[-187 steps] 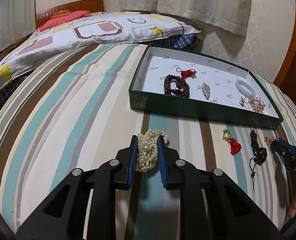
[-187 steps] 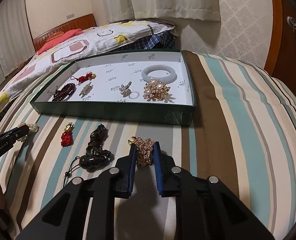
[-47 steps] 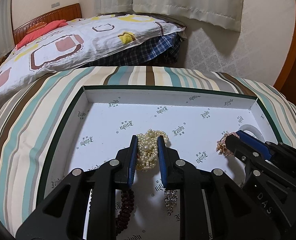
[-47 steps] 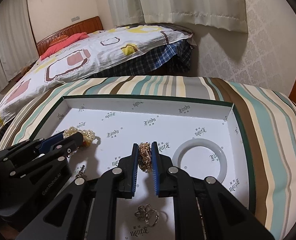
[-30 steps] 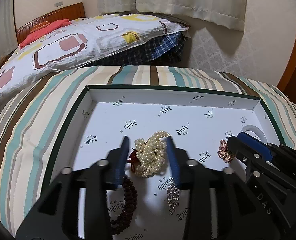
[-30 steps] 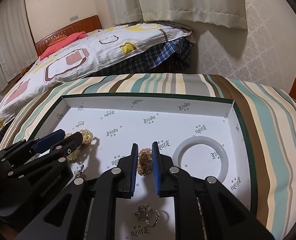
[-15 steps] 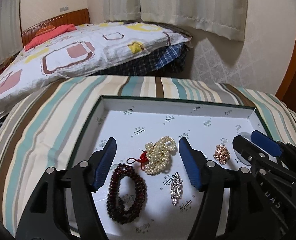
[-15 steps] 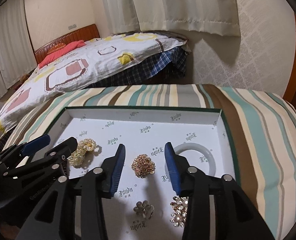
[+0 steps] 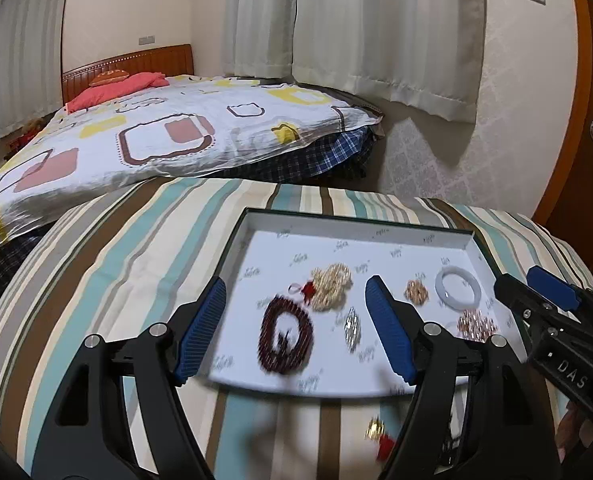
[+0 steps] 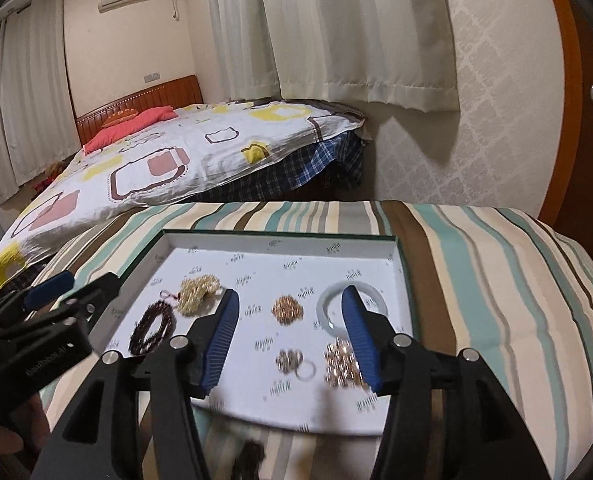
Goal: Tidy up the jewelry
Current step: 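Lift both open tools out of the box back over the table, then grasp the black cord pendant with the right tool while the left tool grasps the red tassel charm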
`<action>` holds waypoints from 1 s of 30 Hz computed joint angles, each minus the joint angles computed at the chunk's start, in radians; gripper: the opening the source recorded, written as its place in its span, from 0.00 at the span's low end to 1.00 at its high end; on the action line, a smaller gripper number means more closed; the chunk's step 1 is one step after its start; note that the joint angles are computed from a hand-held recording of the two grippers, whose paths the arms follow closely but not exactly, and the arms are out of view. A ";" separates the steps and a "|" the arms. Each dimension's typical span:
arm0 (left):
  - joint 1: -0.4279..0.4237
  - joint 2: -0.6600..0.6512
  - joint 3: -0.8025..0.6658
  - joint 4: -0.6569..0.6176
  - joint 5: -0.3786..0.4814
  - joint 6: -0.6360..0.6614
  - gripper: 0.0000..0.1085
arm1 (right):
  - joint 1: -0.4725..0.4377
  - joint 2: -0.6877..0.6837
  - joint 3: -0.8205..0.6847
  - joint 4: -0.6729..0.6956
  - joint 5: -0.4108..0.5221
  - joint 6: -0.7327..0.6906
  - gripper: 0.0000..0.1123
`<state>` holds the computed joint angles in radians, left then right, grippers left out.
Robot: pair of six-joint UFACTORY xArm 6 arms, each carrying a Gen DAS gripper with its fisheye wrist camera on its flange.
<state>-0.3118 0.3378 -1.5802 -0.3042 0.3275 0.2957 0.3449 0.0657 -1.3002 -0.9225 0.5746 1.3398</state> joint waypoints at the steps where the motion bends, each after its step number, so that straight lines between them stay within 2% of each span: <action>1: 0.004 -0.029 0.040 -0.013 -0.009 0.011 0.65 | 0.008 -0.012 0.014 -0.005 0.007 0.008 0.48; 11: 0.043 -0.187 0.274 -0.040 -0.048 0.056 0.65 | 0.095 -0.090 0.163 -0.058 0.041 0.130 0.48; 19: 0.072 -0.253 0.385 -0.049 -0.052 0.078 0.65 | 0.120 -0.062 0.200 0.032 -0.001 0.079 0.48; 30: 0.068 -0.259 0.403 -0.045 -0.041 0.079 0.65 | 0.127 -0.042 0.204 0.145 -0.002 -0.015 0.48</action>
<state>-0.2440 0.0790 -1.1769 -0.3494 0.2865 0.3751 0.4714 0.0236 -1.0962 -0.7770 0.5722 1.3250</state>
